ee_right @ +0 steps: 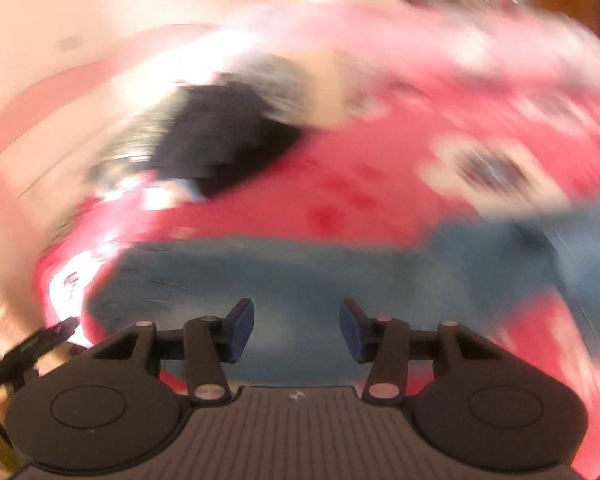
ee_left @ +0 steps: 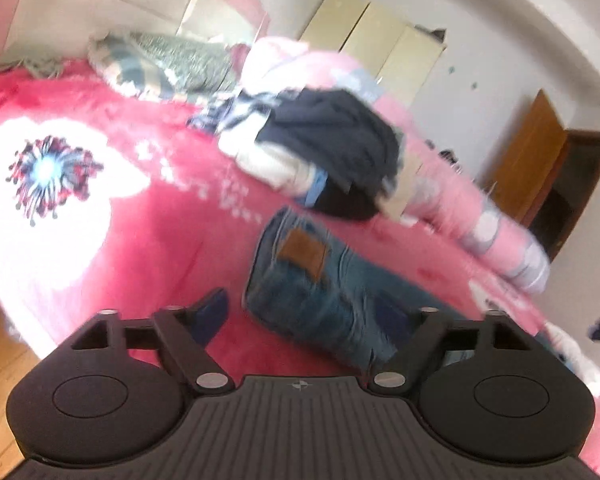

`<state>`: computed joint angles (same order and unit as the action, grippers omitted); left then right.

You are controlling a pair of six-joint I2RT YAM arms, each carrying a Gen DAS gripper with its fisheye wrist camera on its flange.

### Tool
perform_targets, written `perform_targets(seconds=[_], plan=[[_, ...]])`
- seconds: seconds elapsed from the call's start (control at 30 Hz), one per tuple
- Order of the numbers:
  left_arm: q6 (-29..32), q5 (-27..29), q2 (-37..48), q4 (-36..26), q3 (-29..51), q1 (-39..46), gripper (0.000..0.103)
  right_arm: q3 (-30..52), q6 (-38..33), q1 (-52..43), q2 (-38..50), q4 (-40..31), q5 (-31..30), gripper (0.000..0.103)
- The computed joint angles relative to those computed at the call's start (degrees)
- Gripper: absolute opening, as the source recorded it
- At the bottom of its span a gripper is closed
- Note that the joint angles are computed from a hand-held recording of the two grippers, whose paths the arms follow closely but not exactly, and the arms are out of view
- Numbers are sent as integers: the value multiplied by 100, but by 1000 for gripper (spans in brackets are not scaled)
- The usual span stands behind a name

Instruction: Fold clothes

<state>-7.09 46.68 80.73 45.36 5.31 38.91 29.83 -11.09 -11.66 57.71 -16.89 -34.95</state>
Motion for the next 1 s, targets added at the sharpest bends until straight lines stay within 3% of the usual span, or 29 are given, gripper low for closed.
perform_targets(seconds=[0.1, 0.2, 0.27, 0.33, 0.43, 0.53, 0.6, 0.67, 0.7, 0.87, 1.0], plan=[[-203, -467, 370, 166, 356, -392, 90, 389, -47, 1716, 1218, 1088, 786, 55], [-325, -765, 764, 55, 737, -705, 86, 1251, -495, 2939, 2766, 1568, 1468, 55], [-405, -1063, 1006, 151, 841, -887, 66, 1871, -744, 3435, 3668, 1833, 1882, 55], [-467, -1087, 1215, 230, 914, -923, 53, 2563, -968, 3693, 4457, 1928, 2169, 54], [-578, -918, 1465, 375, 967, -875, 52, 3546, -1193, 3747, 5377, 1602, 2226, 54], [-540, -614, 1604, 301, 1060, -790, 52, 4510, -1183, 3718, 6166, 769, 2156, 54], [-467, -395, 1665, 183, 1124, -724, 52, 4690, -1103, 3683, 6322, 472, 2035, 52], [-463, -358, 1730, 376, 1064, -738, 46, 4540, -1031, 3656, 6274, 595, 1966, 26], [-422, -374, 1720, 451, 1018, -756, 43, 4319, -922, 3709, 6155, 881, 2165, 6], [-516, -350, 1501, 435, 930, -773, 19, 3309, -792, 4160, 5513, 2030, 3201, 2], [-745, -128, 1458, 485, 968, -675, 16, 3184, -957, 4323, 5231, 2348, 3631, 2]])
